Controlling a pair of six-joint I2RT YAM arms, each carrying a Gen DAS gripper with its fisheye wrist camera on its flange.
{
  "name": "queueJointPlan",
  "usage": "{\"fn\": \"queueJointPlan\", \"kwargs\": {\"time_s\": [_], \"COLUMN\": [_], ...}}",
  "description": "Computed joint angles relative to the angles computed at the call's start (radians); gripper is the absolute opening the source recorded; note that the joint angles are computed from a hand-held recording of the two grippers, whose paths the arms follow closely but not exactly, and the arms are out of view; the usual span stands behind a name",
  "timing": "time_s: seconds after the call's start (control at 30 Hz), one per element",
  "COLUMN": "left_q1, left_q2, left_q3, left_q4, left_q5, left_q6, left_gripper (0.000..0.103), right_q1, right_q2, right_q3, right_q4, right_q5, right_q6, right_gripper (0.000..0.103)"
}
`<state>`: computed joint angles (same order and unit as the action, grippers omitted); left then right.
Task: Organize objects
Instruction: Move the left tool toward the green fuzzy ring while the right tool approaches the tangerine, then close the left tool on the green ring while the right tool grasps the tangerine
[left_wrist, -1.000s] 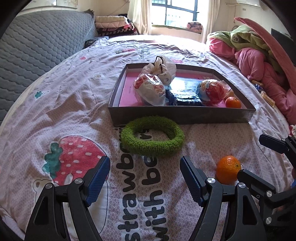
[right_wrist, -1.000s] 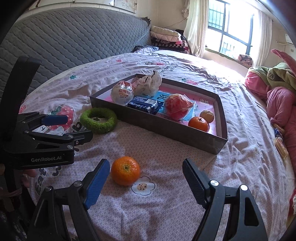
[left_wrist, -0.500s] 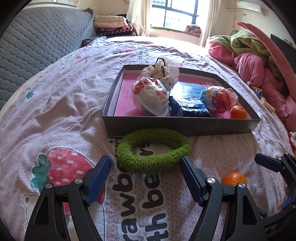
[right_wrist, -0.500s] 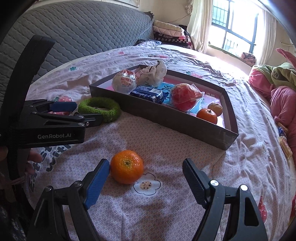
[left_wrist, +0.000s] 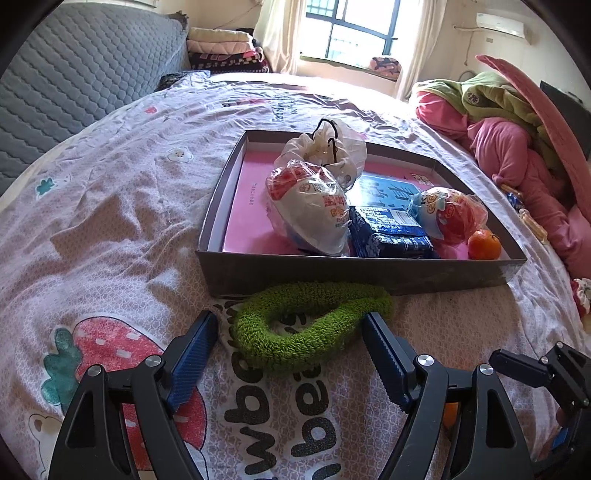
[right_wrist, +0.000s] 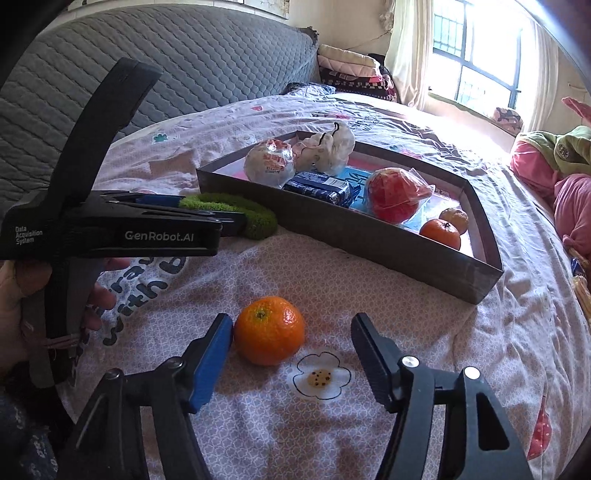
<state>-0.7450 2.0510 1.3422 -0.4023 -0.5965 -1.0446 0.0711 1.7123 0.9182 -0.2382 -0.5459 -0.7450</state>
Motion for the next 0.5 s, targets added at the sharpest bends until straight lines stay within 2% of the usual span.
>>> {"fn": "queueJointPlan", "kwargs": {"time_s": [0.07,0.13,0.17,0.33,0.5], "left_q1": [0.004,0.006,0.005,0.005,-0.004], "left_q2": [0.004,0.006,0.003,-0.01,-0.023], "left_q3": [0.002,0.003,-0.002,-0.024,-0.037], "left_q4": [0.013,0.027,0.039,0.096,0.135], "left_q5": [0.01,0.02,0.026,0.06,0.087], "left_q6": [0.017,0.032,0.037,0.062,0.079], "left_gripper": [0.081,0.077,0.073,0.052,0.025], "right_q1": [0.003,0.012,0.015,0.016,0.008], "right_q2": [0.005,0.012,0.018,0.034,0.041], "right_q3": [0.002,0.0,0.001,0.006,0.012], "right_q4": [-0.01,-0.005,-0.006,0.005,-0.005], "right_q5": [-0.002,0.016,0.023,0.014,-0.001], "right_q6": [-0.007,-0.009,-0.01,0.0,0.0], "right_gripper": [0.053,0.043,0.042,0.04,0.04]}}
